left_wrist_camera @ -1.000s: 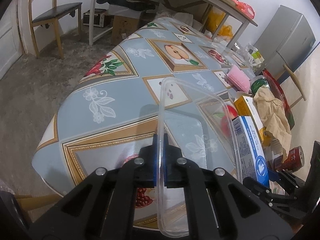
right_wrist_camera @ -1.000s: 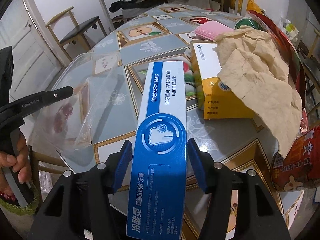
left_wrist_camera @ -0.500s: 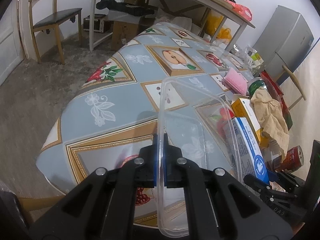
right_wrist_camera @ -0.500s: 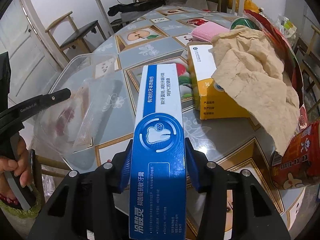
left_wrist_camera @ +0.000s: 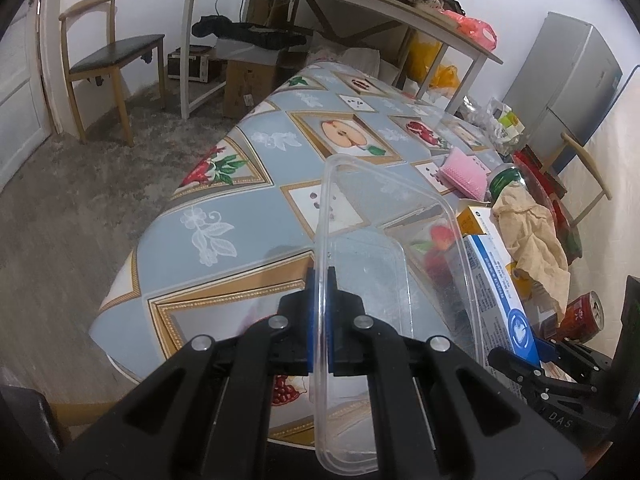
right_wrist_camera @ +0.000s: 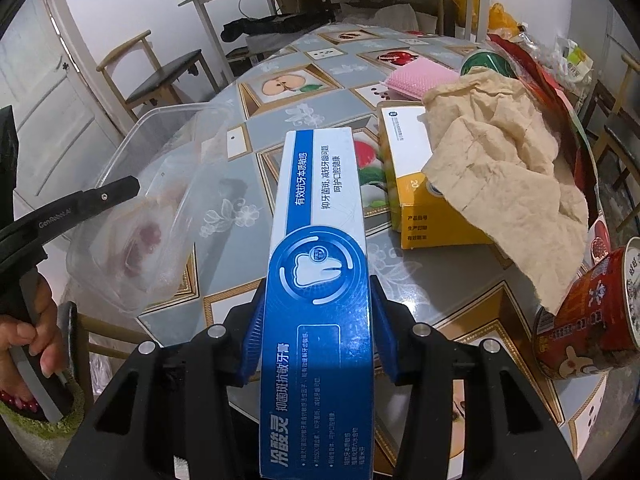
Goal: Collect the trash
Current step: 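Lift the container with the left tool while the right tool lifts the toothpaste box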
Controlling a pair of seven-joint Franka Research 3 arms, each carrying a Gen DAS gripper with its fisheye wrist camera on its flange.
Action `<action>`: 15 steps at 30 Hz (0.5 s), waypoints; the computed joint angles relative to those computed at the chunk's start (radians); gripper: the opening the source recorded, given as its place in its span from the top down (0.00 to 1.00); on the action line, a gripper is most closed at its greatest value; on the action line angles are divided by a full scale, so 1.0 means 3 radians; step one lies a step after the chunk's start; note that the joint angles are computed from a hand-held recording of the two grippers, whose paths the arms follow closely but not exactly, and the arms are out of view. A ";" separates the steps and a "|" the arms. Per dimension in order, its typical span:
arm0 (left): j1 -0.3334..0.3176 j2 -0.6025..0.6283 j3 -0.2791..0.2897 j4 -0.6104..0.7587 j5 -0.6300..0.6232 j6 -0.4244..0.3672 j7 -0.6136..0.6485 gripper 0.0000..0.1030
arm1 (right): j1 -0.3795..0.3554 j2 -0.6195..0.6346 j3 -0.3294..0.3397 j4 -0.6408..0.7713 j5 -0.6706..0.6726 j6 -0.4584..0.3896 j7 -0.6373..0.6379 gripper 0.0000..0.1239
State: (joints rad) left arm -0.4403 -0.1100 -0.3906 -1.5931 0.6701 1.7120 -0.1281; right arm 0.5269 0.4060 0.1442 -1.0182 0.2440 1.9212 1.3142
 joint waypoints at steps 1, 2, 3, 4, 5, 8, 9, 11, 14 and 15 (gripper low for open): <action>-0.0003 0.0003 -0.0006 0.0012 0.0011 -0.0014 0.0002 0.97 | -0.0002 -0.0006 0.0001 -0.0005 0.0006 0.0003 0.0002 0.63; -0.0007 0.0013 -0.0013 0.0034 0.0027 -0.0038 0.0006 0.97 | -0.0004 -0.0017 0.0002 -0.0018 0.0011 0.0012 0.0001 0.63; -0.0015 0.0023 -0.0021 0.0053 0.0043 -0.0063 0.0007 0.97 | -0.0003 -0.0016 0.0002 -0.0017 0.0012 0.0017 0.0000 0.63; -0.0021 0.0032 -0.0025 0.0069 0.0055 -0.0081 0.0010 0.97 | -0.0008 -0.0029 0.0005 -0.0032 0.0021 0.0029 -0.0006 0.63; -0.0029 0.0039 -0.0029 0.0087 0.0070 -0.0105 0.0014 0.97 | -0.0011 -0.0042 0.0007 -0.0045 0.0028 0.0038 -0.0011 0.63; -0.0055 0.0065 -0.0039 0.0145 0.0114 -0.0168 0.0021 0.97 | -0.0027 -0.0082 0.0012 -0.0092 0.0056 0.0067 -0.0036 0.63; -0.0064 0.0073 -0.0041 0.0161 0.0127 -0.0187 0.0023 0.97 | -0.0033 -0.0102 0.0015 -0.0115 0.0068 0.0081 -0.0047 0.63; -0.0084 0.0094 -0.0044 0.0198 0.0153 -0.0224 0.0028 0.97 | -0.0045 -0.0130 0.0018 -0.0149 0.0087 0.0102 -0.0061 0.63; -0.0115 0.0122 -0.0049 0.0255 0.0199 -0.0281 0.0036 0.97 | -0.0061 -0.0149 0.0021 -0.0161 0.0114 0.0118 -0.0077 0.63; -0.0127 0.0136 -0.0053 0.0282 0.0219 -0.0309 0.0042 0.97 | -0.0069 -0.0169 0.0023 -0.0184 0.0128 0.0134 -0.0086 0.63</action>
